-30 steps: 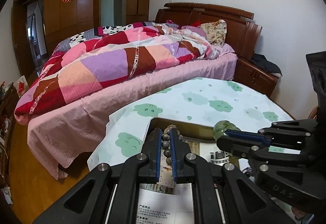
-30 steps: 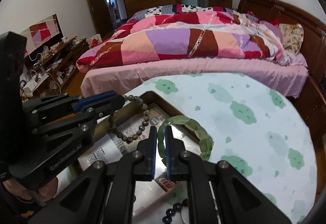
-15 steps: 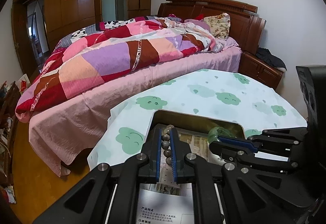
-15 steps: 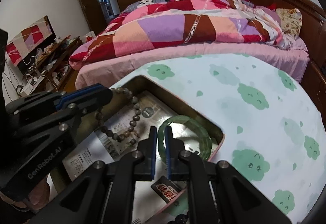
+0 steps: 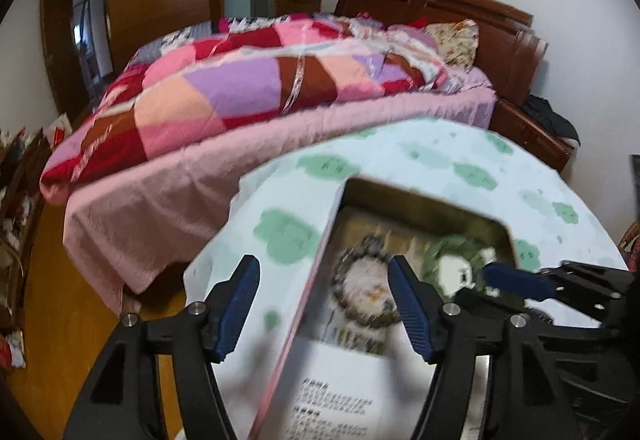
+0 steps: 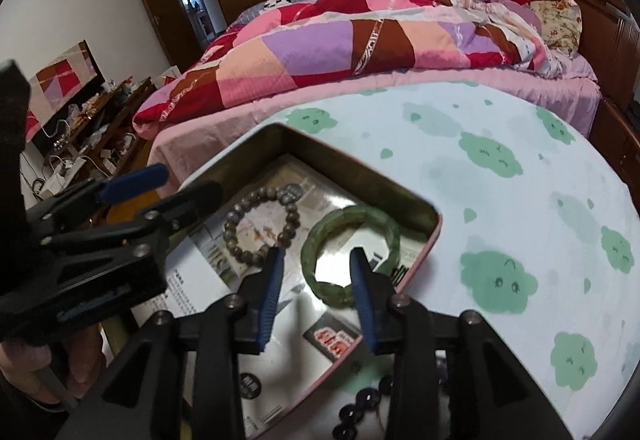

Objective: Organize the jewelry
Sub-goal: 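Open both tools to drop bracelet and green bangle into the tin, then withdraw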

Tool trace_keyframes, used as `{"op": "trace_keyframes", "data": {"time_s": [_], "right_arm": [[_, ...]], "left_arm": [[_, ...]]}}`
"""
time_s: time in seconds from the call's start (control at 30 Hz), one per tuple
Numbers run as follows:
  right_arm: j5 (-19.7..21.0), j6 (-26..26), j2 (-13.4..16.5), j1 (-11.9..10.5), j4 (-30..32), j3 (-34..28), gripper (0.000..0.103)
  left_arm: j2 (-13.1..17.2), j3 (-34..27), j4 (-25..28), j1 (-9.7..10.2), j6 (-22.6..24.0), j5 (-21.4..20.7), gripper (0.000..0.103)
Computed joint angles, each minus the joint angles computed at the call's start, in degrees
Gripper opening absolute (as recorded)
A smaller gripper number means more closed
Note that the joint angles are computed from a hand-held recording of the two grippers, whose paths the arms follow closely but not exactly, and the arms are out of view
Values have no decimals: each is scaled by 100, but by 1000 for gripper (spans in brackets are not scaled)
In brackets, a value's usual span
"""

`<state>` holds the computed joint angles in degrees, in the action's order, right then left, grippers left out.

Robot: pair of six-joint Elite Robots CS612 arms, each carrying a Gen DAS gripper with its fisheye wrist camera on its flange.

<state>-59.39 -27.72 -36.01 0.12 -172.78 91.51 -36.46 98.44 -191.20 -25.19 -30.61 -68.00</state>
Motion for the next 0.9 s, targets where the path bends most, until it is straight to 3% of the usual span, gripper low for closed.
{"op": "trace_keyframes", "data": {"time_s": [0.2, 0.3, 0.37, 0.4, 0.47, 0.53, 0.6, 0.73, 0.8, 0.9], "right_arm": [[76, -22, -53, -4, 130, 113, 37], [67, -31, -67, -5, 45, 192, 37], [143, -55, -73, -17, 55, 208, 39], [186, -51, -76, -27, 77, 210, 41], [295, 29, -104, -59, 7, 252, 58], [324, 199, -167, -97, -200, 336, 67], [423, 287, -255, -179, -436, 461, 67], [425, 544, -396, -363, -986, 738, 78], [326, 639, -452, -451, -1227, 884, 85], [15, 708, -515, -558, -1602, 1110, 89]], "left_arm": [[-43, 160, 33, -19, -138, 155, 67], [-6, 211, 104, 11, -226, -24, 67], [5, 325, -188, 50, -439, -210, 67], [-9, 387, -324, 55, -517, -232, 67], [-39, 479, -643, 22, -524, -170, 67], [-94, 547, -856, -26, -456, -78, 67], [-144, 604, -1111, -76, -332, 7, 67], [-203, 678, -1460, -238, -31, 317, 67], [-136, 738, -2057, -321, 101, 253, 67], [-177, 824, -2139, -430, 9, 210, 67]]}}
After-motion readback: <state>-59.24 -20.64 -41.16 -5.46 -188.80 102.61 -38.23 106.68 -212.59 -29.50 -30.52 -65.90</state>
